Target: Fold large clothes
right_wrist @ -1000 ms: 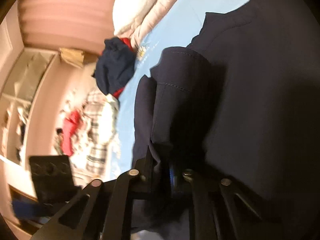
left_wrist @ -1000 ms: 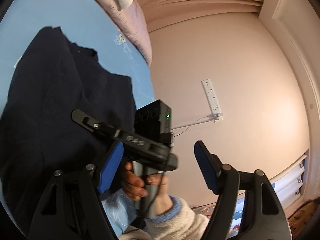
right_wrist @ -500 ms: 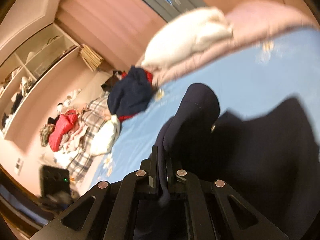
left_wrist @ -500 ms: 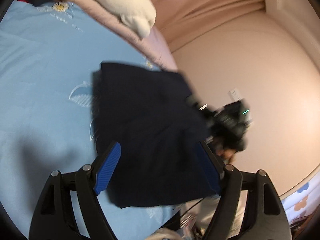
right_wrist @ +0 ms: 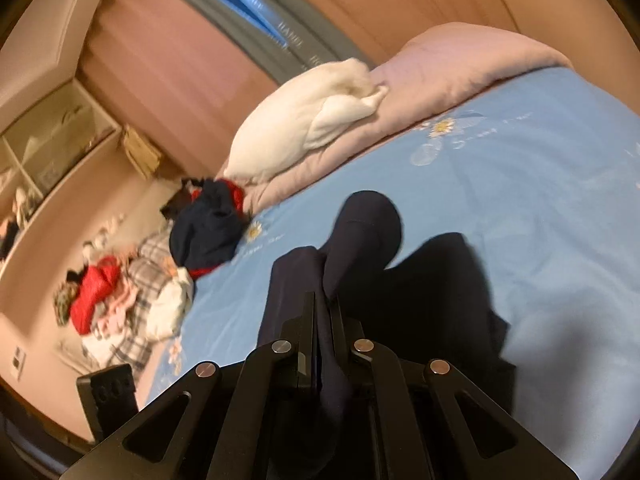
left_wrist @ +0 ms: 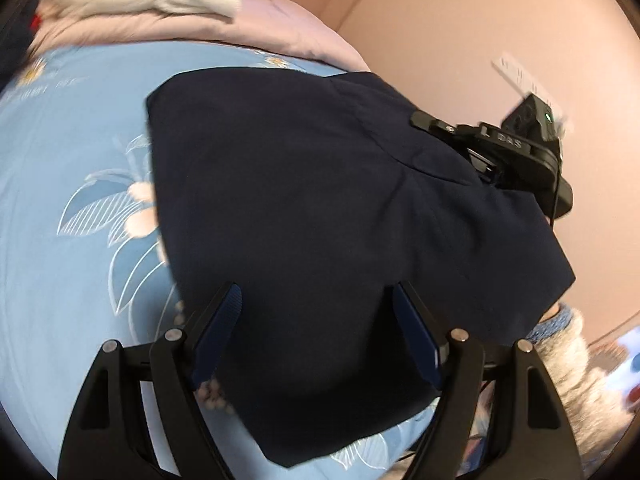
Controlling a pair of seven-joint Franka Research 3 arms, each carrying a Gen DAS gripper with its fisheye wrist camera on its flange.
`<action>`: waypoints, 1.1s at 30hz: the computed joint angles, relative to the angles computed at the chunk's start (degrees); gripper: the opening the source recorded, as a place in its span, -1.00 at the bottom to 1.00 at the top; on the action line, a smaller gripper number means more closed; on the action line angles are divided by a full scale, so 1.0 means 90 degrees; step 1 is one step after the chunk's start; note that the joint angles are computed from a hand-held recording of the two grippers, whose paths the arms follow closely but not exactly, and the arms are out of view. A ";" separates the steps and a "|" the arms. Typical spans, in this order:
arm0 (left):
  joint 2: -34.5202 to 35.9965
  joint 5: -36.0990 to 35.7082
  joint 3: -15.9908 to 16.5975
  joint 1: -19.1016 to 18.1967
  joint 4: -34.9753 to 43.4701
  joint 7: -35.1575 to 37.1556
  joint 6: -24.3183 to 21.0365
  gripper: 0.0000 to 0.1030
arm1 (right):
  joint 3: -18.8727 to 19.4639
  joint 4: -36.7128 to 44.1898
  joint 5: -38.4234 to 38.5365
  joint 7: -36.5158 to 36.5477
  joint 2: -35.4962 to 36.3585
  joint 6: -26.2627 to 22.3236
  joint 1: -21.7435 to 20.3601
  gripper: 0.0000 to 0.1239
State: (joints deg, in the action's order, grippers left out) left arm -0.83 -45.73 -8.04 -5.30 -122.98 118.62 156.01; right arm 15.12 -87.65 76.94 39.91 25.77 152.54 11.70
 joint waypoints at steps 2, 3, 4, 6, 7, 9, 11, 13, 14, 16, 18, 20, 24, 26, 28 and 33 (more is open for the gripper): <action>0.0242 0.0670 -0.0079 -0.0046 0.0124 -0.0368 0.0119 0.51 | -0.0129 0.0047 -0.0270 0.0355 0.0146 0.0001 0.0033 -0.93; 0.0379 0.0834 -0.0115 -0.0046 0.0217 -0.0457 0.0081 0.51 | -0.0199 0.0106 -0.0504 0.0612 0.0233 0.0002 0.0058 -0.93; 0.0521 0.1043 -0.0155 -0.0041 0.0304 -0.0586 0.0044 0.50 | -0.0204 0.0178 -0.0578 0.0792 0.0377 -0.0040 0.0006 -0.93; 0.0757 0.1440 -0.0226 0.0000 0.0448 -0.0890 -0.0060 0.50 | -0.0145 0.0296 -0.0574 0.1042 0.0625 -0.0101 -0.0150 -0.93; 0.0860 0.1729 -0.0250 0.0002 0.0501 -0.1105 -0.0065 0.50 | -0.0142 0.0348 -0.0642 0.1196 0.0753 -0.0099 -0.0183 -0.93; 0.1008 0.2292 -0.0294 0.0007 0.0540 -0.1501 0.0006 0.51 | -0.0191 0.0384 -0.1000 0.1558 0.0898 -0.0022 -0.0139 -0.93; 0.1073 0.2445 -0.0379 0.0105 0.0577 -0.1594 -0.0001 0.52 | -0.0049 0.0319 -0.1027 0.1540 0.0926 0.0040 -0.0241 -0.93; 0.1140 0.2415 -0.0468 0.0218 0.0656 -0.1590 -0.0045 0.52 | 0.0007 0.0134 -0.1035 0.1538 0.0781 0.0205 -0.0275 -0.92; 0.1100 0.2379 -0.0511 0.0263 0.0591 -0.1555 -0.0024 0.52 | 0.0010 0.0009 -0.1061 0.1581 0.0657 0.0296 -0.0270 -0.92; 0.1057 0.2415 -0.0541 0.0296 0.0508 -0.1543 0.0020 0.52 | 0.0066 -0.0404 -0.0993 0.1288 0.0237 0.0745 -0.0224 -0.86; 0.1152 0.2585 -0.0543 0.0285 0.0587 -0.1683 0.0064 0.52 | 0.0148 -0.0760 -0.0853 0.0691 -0.0098 0.1289 -0.0147 -0.86; 0.1192 0.2480 -0.0589 0.0355 0.0630 -0.1657 0.0056 0.52 | 0.0435 -0.1233 -0.0177 -0.0583 -0.0644 0.1832 -0.0148 -0.86; 0.1173 0.2360 -0.0650 0.0383 0.0611 -0.1735 0.0071 0.52 | 0.0565 -0.1826 0.1344 -0.2555 -0.1441 0.1993 -0.0076 -0.86; 0.1141 0.2294 -0.0668 0.0391 0.0576 -0.1726 0.0100 0.52 | 0.0489 -0.2150 0.1843 -0.3097 -0.1732 0.1601 -0.0032 -0.86; 0.1103 0.2281 -0.0669 0.0374 0.0520 -0.1760 0.0145 0.52 | 0.0378 -0.2428 0.1504 -0.2912 -0.1792 0.1575 0.0188 -0.86; 0.0734 0.2176 -0.0619 0.0254 0.0055 -0.1680 0.0284 0.52 | -0.0313 -0.2843 -0.1509 -0.0382 -0.1419 0.2090 0.1133 -0.86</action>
State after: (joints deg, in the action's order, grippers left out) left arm 5.78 -26.14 -13.61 -3.01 -122.49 103.50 158.56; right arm 12.30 -113.24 63.36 36.46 13.01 171.35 21.90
